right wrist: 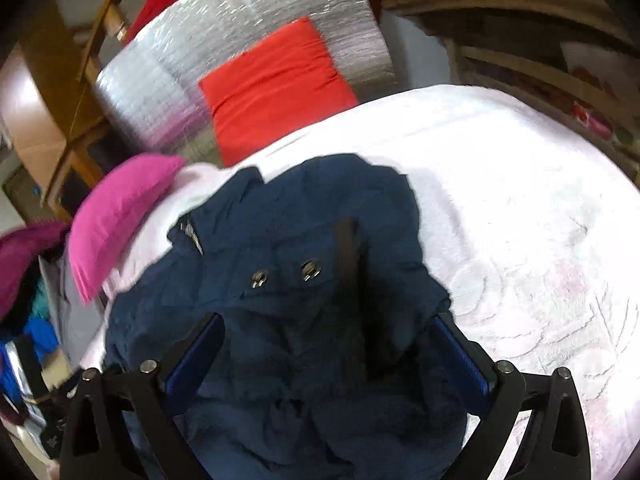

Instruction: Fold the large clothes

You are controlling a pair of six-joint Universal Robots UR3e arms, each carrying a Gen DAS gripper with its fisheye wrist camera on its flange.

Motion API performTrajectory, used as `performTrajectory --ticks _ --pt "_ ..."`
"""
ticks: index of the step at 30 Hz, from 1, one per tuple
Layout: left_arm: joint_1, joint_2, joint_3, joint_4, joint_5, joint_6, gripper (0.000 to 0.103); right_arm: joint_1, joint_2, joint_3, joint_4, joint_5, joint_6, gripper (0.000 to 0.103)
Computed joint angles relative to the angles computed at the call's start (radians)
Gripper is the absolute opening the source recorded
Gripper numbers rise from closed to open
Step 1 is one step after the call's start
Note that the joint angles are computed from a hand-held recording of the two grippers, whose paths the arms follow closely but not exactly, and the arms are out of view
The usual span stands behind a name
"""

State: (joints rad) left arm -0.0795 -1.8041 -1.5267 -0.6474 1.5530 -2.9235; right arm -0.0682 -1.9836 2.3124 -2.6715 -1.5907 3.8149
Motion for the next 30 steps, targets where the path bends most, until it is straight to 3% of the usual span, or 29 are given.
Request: performTrajectory --ticks 4,7,14,16,20,23,25,30 --pt "0.054 -0.077 0.101 -0.132 -0.004 -0.053 0.102 -0.177 -0.109 0.102 0.004 0.187 -0.023 0.103" --pt "0.090 -0.117 0.140 -0.210 -0.060 -0.078 0.102 -0.264 -0.112 0.146 0.024 0.290 -0.040 0.102" --pt "0.088 -0.057 0.128 -0.180 -0.058 -0.077 0.102 -0.217 -0.143 0.131 -0.052 0.254 -0.009 0.103" --pt "0.083 -0.051 0.126 -0.169 -0.058 -0.079 0.102 -0.135 -0.092 0.099 -0.117 0.198 -0.011 0.103" --pt "0.054 -0.041 0.092 -0.133 -0.013 -0.042 0.102 -0.025 0.051 0.022 -0.152 0.182 -0.049 0.102" --pt "0.018 -0.087 0.111 -0.126 0.019 0.005 0.102 0.032 0.169 -0.057 -0.094 0.180 -0.070 0.102" --pt "-0.011 -0.110 0.108 -0.109 0.059 0.031 0.102 0.083 0.236 -0.105 -0.052 0.124 -0.087 0.102" --pt "0.000 -0.091 0.103 -0.104 0.037 0.025 0.102 0.096 0.188 -0.096 -0.061 0.098 -0.071 0.102"
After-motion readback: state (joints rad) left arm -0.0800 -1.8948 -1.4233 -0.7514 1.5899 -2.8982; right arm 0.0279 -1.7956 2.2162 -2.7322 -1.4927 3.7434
